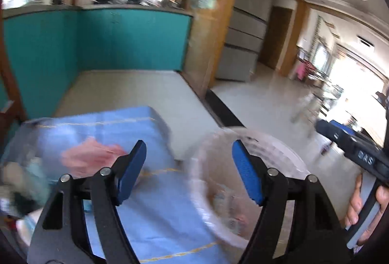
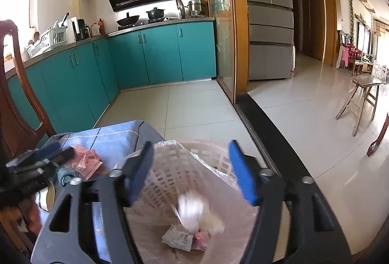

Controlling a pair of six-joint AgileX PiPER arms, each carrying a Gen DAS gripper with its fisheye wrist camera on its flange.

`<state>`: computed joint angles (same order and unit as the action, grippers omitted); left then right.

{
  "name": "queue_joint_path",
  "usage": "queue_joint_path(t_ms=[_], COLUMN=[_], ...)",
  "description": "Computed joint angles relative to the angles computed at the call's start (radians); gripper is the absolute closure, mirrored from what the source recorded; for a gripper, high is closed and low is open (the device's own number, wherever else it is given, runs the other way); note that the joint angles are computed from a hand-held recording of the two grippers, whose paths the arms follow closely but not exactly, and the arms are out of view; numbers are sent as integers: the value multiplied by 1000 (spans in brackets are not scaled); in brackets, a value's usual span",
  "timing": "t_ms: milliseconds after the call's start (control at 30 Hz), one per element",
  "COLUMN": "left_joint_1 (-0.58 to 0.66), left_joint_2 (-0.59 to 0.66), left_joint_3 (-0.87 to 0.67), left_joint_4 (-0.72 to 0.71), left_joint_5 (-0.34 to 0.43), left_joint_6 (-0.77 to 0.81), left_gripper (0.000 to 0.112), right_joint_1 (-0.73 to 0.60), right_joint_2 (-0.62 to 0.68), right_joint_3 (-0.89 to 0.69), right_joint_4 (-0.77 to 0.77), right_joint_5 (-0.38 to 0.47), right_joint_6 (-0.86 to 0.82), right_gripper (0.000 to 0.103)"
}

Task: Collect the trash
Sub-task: 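Grasp the white-and-blue paper cup with the right tool while the left grasps a clear bag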

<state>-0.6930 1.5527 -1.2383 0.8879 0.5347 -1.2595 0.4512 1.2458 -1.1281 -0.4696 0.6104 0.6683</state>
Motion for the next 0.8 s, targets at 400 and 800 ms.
queue_joint_path(t_ms=[400,800], left_joint_1=[138,407], left_joint_2=[-394,-509], left_joint_3=[231,295], left_joint_4=[278,38], left_joint_5=[324,197], left_joint_6=[-224,133], left_gripper=[38,35], right_joint_1=[189,449], right_joint_2=[296,882], right_joint_3=[-195,-787], right_joint_4=[730,738], right_joint_5=[-78,233], right_joint_6=[-573,-532], right_gripper=[31,40])
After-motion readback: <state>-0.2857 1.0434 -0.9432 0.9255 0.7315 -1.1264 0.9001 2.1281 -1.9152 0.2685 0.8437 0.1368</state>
